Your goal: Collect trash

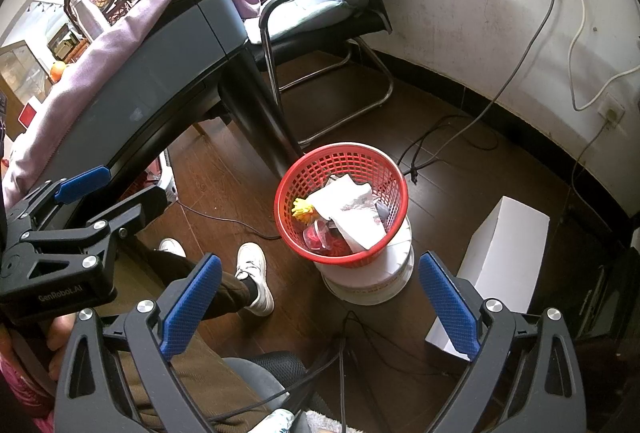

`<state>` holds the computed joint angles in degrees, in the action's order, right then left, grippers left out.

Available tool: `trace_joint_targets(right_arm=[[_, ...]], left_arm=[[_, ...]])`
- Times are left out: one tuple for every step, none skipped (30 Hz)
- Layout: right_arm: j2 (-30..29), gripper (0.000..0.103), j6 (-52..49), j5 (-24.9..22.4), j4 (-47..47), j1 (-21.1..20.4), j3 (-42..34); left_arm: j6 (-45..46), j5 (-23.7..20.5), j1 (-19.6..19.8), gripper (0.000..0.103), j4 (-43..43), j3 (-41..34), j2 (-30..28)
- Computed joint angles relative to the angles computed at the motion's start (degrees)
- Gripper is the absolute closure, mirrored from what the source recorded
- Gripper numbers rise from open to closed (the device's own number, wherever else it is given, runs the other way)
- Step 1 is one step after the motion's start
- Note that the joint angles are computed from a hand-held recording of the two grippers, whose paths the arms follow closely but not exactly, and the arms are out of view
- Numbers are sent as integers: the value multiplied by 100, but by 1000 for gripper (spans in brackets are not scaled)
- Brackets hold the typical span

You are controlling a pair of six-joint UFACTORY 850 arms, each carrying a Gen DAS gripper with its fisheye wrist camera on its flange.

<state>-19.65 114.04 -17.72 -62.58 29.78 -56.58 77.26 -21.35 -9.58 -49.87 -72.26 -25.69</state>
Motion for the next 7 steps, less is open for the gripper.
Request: trace_joint_targets(right_arm=[[1,6,0,-4,1,1,1],[-12,6,-29,-11,32,3,-21],[2,6,-2,-1,-1,-2,2],[2,6,-2,-1,-1,-2,2],[5,6,7,1,-11,-4,7],[5,6,7,1,-11,-4,7],[-5,6,6,-3,-5,-2,-5]], left_arm=[[28,22,-4,7,-28,15,8],[30,76,-13,7,-30,33,21],[57,93,-15,7,-56,47,32],[96,65,-2,7,-87,37,29],[112,65,-5,7,-107,48,37],[140,74,-6,7,-136,60,43],[140,74,-6,7,-136,60,43]])
